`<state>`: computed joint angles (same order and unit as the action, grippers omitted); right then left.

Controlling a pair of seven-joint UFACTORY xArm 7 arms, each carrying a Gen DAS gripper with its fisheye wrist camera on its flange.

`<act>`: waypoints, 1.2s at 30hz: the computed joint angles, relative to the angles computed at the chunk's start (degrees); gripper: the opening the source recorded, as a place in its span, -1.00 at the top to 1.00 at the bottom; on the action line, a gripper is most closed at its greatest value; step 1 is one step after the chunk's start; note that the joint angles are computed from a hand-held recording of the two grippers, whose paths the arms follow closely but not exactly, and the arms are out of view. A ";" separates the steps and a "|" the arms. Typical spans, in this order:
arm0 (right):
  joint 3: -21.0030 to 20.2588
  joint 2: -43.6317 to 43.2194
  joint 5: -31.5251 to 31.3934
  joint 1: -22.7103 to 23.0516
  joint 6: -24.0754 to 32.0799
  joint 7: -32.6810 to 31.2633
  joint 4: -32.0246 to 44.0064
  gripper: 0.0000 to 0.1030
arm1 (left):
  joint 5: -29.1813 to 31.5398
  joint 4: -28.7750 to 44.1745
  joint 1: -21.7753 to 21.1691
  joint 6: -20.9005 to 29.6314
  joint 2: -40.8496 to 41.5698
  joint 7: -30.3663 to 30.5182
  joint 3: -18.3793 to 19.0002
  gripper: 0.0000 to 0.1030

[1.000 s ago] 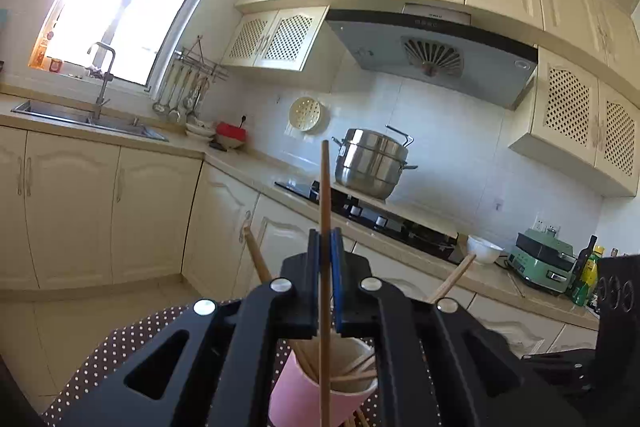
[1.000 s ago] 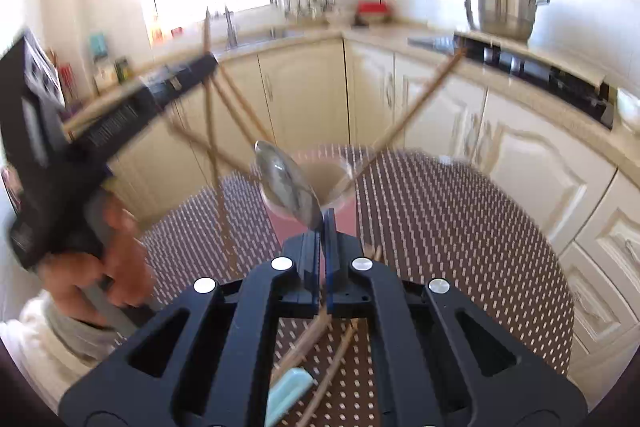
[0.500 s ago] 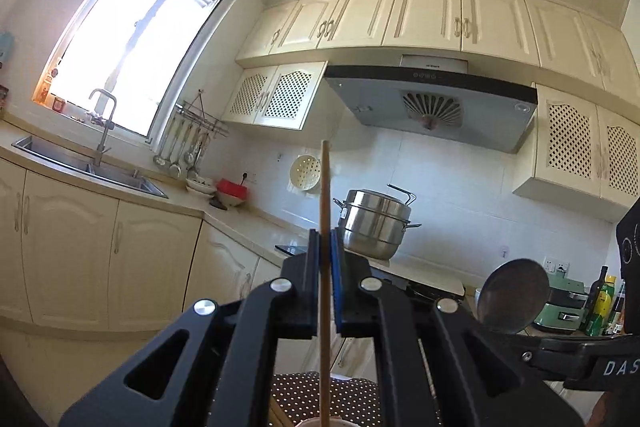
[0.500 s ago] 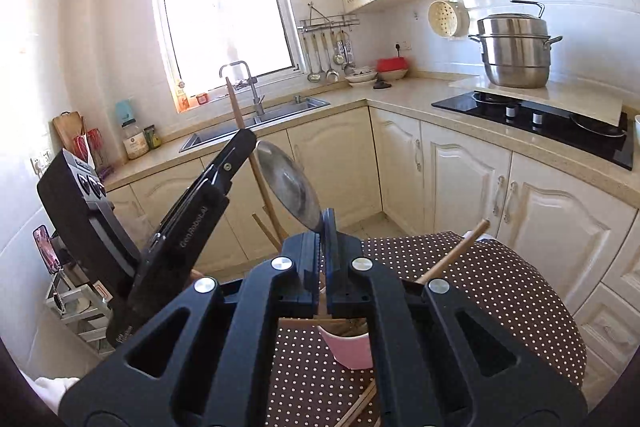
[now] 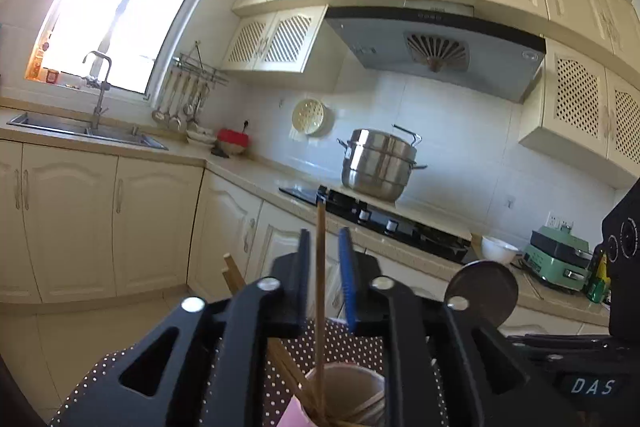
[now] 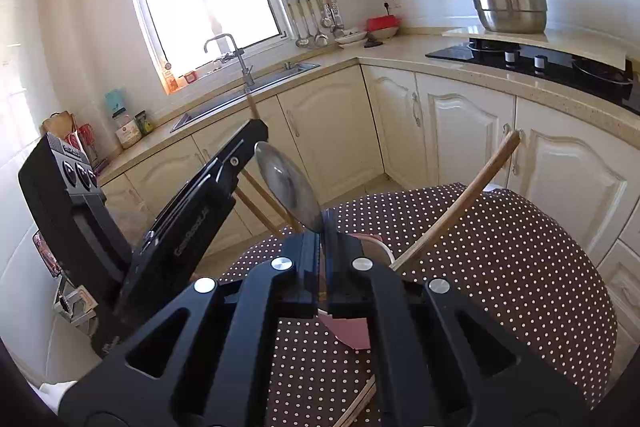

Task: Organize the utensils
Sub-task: 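Open the left tool to drop its chopstick into the cup while the right tool holds the spoon above, then open the right tool to drop the spoon into the pink cup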

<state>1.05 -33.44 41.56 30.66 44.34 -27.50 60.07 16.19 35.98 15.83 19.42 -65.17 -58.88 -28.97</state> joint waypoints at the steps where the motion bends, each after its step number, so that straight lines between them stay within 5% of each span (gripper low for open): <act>1: 0.13 -0.30 -0.04 -0.13 -0.24 0.20 -0.57 0.95 | -0.06 -0.02 -0.61 1.35 -0.20 0.38 0.20 0.29; 12: 2.04 -3.72 -3.67 -0.39 -4.64 5.00 -5.52 0.94 | -0.51 1.12 -9.62 13.42 -1.32 5.99 2.41 -0.09; 21: 2.37 -6.31 -7.68 0.32 -7.00 9.57 -7.05 0.88 | -0.21 3.48 -11.36 20.11 -4.55 7.64 2.37 -0.32; 23: 2.38 -7.00 -8.21 0.64 -7.43 10.38 -7.22 0.38 | -0.06 4.21 -11.51 21.67 -5.31 8.35 2.15 -0.40; 25: 2.90 -8.03 -9.07 0.34 -8.73 11.60 -7.84 0.13 | -0.24 4.59 -11.70 22.73 -6.32 8.59 2.18 -0.43; 36: 1.09 -12.73 -12.14 1.35 -8.77 13.88 -9.20 -0.03 | -2.58 8.60 -12.98 31.40 -9.22 11.35 1.66 -0.49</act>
<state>2.14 -46.17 29.43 32.01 35.58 -13.62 50.87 13.61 44.58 2.84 50.83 -74.39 -47.53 -27.30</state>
